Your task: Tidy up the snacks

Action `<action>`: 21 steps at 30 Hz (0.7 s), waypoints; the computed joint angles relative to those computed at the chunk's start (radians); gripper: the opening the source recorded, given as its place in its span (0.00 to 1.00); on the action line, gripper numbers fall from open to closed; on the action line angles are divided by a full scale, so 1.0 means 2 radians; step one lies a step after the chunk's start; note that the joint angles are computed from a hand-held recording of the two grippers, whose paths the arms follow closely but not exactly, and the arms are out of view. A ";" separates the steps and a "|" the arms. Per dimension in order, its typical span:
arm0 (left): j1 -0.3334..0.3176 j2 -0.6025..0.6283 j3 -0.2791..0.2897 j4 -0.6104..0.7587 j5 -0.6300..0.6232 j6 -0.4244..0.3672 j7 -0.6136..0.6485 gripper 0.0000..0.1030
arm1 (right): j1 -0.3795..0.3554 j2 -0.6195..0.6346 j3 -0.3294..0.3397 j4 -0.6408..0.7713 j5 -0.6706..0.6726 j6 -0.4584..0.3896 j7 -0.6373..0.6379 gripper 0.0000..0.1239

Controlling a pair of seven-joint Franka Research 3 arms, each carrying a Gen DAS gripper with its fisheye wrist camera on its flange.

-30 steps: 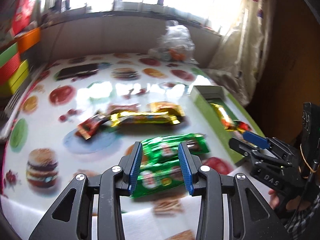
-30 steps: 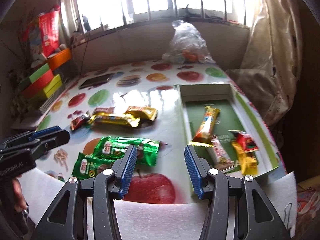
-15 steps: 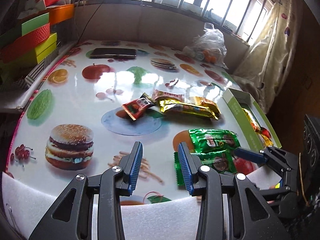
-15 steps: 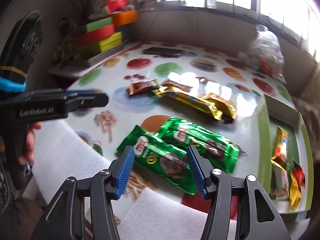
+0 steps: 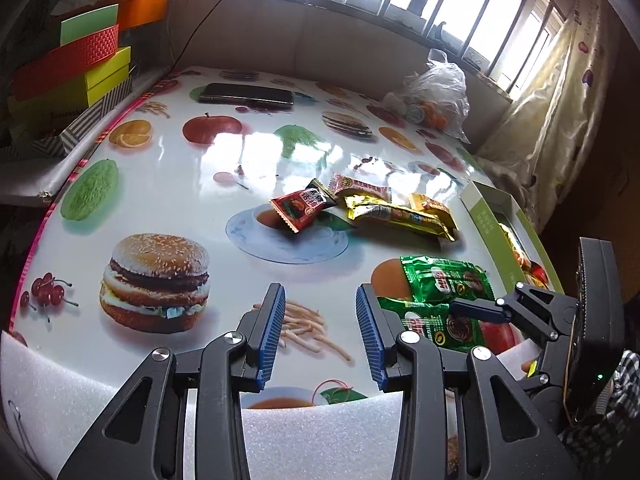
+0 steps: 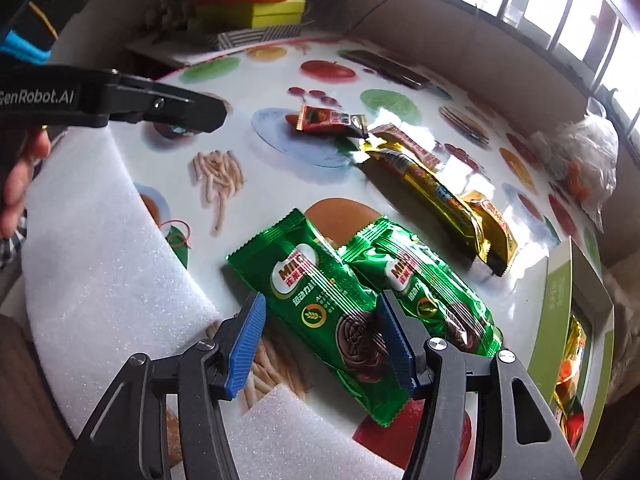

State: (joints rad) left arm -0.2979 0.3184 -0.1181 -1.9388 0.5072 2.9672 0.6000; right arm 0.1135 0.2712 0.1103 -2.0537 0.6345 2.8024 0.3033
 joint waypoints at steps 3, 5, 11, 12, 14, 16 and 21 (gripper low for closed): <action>0.006 0.003 -0.005 0.002 -0.010 -0.002 0.008 0.37 | -0.003 0.004 0.001 0.007 0.003 -0.008 -0.002 0.49; 0.009 0.004 -0.008 0.003 -0.015 -0.003 0.015 0.37 | -0.003 0.008 0.000 0.014 0.003 -0.015 0.002 0.50; 0.014 0.011 -0.013 0.015 -0.031 -0.017 0.032 0.37 | -0.005 0.029 -0.002 0.043 0.001 -0.035 0.024 0.53; 0.015 0.013 -0.014 0.019 -0.035 -0.020 0.035 0.37 | -0.006 0.032 -0.003 0.047 0.000 -0.038 0.028 0.53; 0.017 0.019 -0.017 0.027 -0.041 -0.029 0.044 0.37 | -0.011 0.037 -0.002 0.055 0.004 -0.049 0.036 0.53; 0.016 0.025 -0.016 0.038 -0.044 -0.040 0.051 0.37 | -0.014 0.041 -0.005 0.063 0.007 -0.064 0.054 0.53; 0.017 0.045 -0.018 0.071 -0.050 -0.064 0.075 0.37 | -0.015 0.041 -0.002 0.057 0.024 -0.042 0.072 0.48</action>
